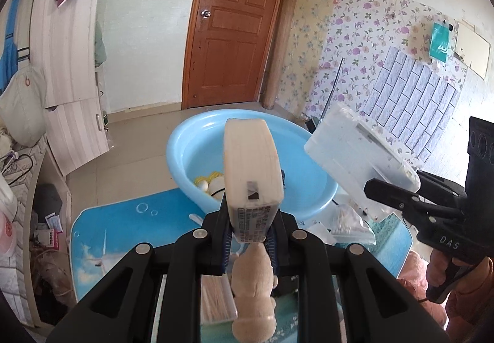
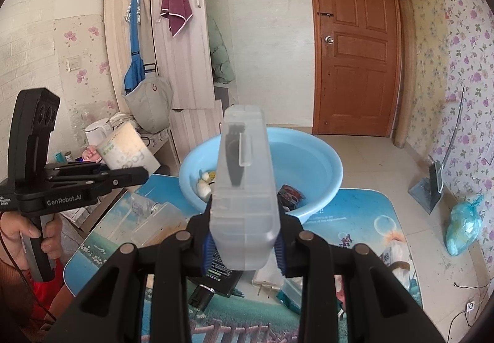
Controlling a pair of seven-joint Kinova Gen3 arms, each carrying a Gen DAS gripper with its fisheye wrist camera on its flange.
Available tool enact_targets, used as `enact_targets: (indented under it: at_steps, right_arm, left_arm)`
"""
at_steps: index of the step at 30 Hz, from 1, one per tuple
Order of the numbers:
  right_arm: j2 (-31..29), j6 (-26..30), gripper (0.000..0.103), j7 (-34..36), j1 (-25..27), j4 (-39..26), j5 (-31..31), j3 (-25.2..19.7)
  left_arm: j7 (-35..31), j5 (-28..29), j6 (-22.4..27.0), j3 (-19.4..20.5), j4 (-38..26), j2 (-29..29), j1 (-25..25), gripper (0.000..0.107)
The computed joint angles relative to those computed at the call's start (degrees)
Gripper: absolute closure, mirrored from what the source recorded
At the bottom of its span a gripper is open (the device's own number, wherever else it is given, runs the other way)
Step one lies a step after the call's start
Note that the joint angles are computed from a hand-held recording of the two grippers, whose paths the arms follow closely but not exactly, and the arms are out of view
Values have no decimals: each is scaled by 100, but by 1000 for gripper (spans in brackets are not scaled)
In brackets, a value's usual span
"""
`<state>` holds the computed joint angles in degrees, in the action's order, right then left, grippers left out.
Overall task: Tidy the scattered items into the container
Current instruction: 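Carry the tissue pack and clear box over the basin and release both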
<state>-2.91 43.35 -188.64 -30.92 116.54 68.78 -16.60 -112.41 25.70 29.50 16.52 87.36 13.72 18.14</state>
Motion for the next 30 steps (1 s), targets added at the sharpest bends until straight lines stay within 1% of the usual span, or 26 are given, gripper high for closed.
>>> enact_targets:
  at_steps: [9,11,13,14,16,20,22,24,27,28,30]
  right_arm:
    - [131,-638,73,-173,273,62,301,277]
    - [186,-774,73,-176,337,53,339,340]
    - [263,-887,73,-121,392,4,319,406]
    - [303,-933,73,-87,414,-24,297,438]
    - [365,-1016,73,34,449,-83,201,498]
    - [513,-997,73,177,446,-218,69,577]
    - [592,-1012,73,199,433,-283,8,628]
    - [658,-986,73,217,397,-338,-45,666]
    - [767,-958,72,431,345,-468,-323,720]
    - [803,-902,72,502,311,-516,-421,731]
    - [875,-725,69,673,233,-638,-629,751]
  left_arm:
    - [598,-795,358,-182,-984,785,510,89]
    - [744,-973,388,-230,-1147,907,617,83]
    - [781,-1019,402,-190,-1219,978,622,68]
    - [756,-1016,423,-150,-1237,1002,596,64]
    - [682,-992,414,-86,-1213,1016,549,50]
    - [665,-998,345,-104,-1060,948,512,40]
    - [663,-985,285,-109,-917,867,463,32]
    - [643,-951,248,-96,-789,792,398,28]
    - [629,-907,129,-97,-536,624,326,21]
    - [643,-913,103,-108,-482,584,325,18]
    - [652,-909,27,-117,-324,479,302,15]
